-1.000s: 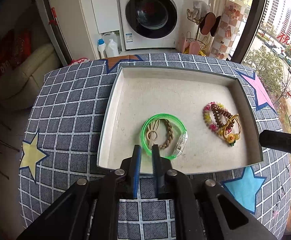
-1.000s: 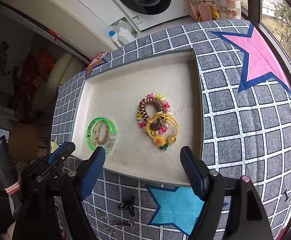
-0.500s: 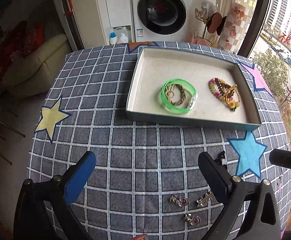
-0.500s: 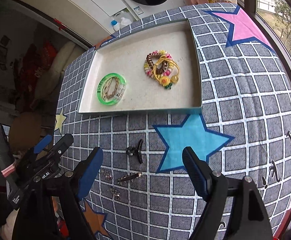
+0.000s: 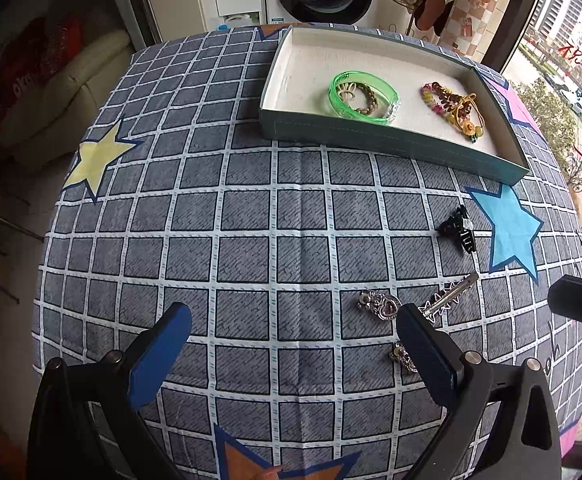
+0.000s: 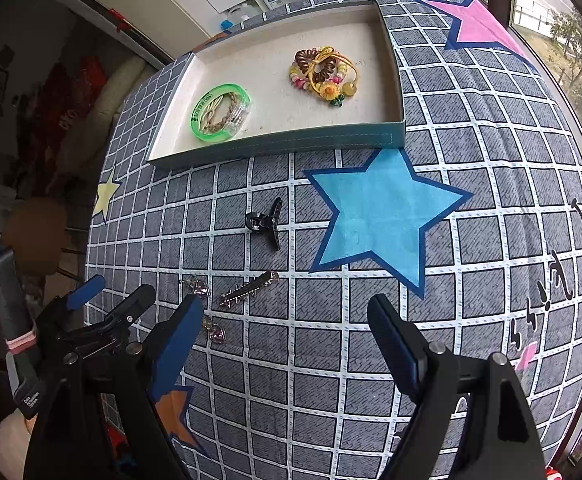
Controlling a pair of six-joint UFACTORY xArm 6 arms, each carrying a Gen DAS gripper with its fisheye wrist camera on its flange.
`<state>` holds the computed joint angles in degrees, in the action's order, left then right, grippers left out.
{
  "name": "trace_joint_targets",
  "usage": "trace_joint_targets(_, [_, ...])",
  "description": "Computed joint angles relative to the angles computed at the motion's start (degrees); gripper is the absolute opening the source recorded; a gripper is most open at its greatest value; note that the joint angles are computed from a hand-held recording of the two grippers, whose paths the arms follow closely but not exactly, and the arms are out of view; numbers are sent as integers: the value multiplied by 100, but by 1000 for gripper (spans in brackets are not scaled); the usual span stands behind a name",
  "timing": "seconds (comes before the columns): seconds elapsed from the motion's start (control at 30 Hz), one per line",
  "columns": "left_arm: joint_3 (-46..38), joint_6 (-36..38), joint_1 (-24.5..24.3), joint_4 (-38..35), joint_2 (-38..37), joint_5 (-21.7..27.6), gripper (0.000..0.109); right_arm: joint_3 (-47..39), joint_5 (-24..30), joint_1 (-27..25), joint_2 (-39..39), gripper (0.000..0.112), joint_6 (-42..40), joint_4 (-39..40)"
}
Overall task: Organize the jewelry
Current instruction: 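Move both tools back toward the black claw clip and silver charms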
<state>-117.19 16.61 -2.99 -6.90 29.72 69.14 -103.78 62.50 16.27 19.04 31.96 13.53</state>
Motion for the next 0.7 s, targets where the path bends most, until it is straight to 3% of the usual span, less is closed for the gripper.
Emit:
trace_joint_targets(0.13, [-55,6,3,-133,81,244,103,-44,287,53,55,86,145,9])
trace_joint_targets(0.37, [-331,-104,-43,-150,336,585,103,192,319,117,-58,86,448,-139])
trace_joint_targets(0.7, [-687,-449,-112,-107,661,723,103,-433,531,137,387,86,514,-395])
